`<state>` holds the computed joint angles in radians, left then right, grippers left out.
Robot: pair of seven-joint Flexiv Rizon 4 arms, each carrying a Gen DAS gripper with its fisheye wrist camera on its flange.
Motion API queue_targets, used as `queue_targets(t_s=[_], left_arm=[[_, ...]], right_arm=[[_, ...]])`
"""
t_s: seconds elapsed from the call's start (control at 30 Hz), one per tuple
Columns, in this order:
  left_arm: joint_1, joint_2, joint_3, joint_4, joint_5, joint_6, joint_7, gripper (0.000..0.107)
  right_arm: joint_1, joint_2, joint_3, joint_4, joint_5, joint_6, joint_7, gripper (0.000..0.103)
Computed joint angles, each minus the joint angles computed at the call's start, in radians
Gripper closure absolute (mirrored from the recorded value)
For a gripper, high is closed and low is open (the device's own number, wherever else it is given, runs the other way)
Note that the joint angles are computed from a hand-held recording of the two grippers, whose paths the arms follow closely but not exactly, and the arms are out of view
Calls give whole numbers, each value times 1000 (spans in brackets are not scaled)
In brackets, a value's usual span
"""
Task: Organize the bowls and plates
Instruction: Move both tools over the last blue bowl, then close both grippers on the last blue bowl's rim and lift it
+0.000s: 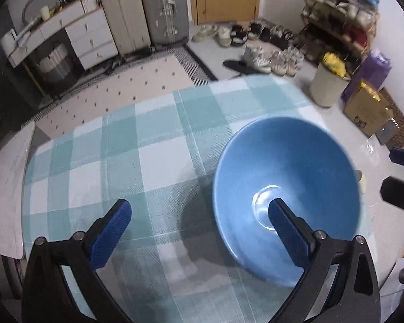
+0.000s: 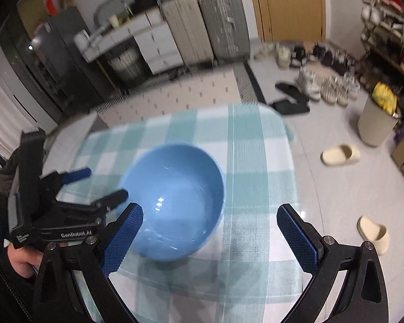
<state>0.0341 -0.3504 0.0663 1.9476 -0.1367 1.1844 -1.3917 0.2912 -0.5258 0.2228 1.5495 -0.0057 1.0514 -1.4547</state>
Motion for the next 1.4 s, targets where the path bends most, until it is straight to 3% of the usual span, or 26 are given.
queue_targets(t_s=[0.13, 0.17, 0.2, 0.3, 0.33, 0.5, 0.57, 0.67, 0.7, 0.87, 1.4], left_arm=[[10, -44, -12, -26, -18, -22, 24, 6], [13, -50, -18, -29, -23, -29, 33, 12], [24, -53, -31, -26, -44, -32, 51, 24], [54, -68, -61, -33, -109, -72, 94, 44], [58, -69, -66, -30, -125, -76, 105, 48], [69, -60, -82, -16, -181, -94, 155, 72], [68, -55, -83, -13, -197, -105, 172, 76], [87, -55, -105, -9, -272, -134, 200, 89], [86, -57, -103, -16, -280, -154, 199, 90], [56, -48, -78, -37, -248, -190, 185, 95], [42, 29, -58, -10, -261, -283, 158, 95]], right_arm=[[12, -73, -19, -48, -23, -35, 11, 1], [10, -90, -18, -63, -21, -49, 15, 1], [5, -104, -11, -79, -14, -60, 11, 1], [2, -145, -6, -126, -8, -106, 1, 3], [4, -153, -7, -134, -10, -117, -2, 7], [10, -178, -5, -172, -1, -196, -2, 49], [16, -183, -9, -178, 2, -208, 1, 59], [20, -181, -10, -185, 10, -236, 17, 67], [15, -186, -2, -200, 24, -261, 22, 68], [44, -174, -24, -199, 6, -284, 57, 93], [49, -116, -34, -180, 0, -377, 170, 98]])
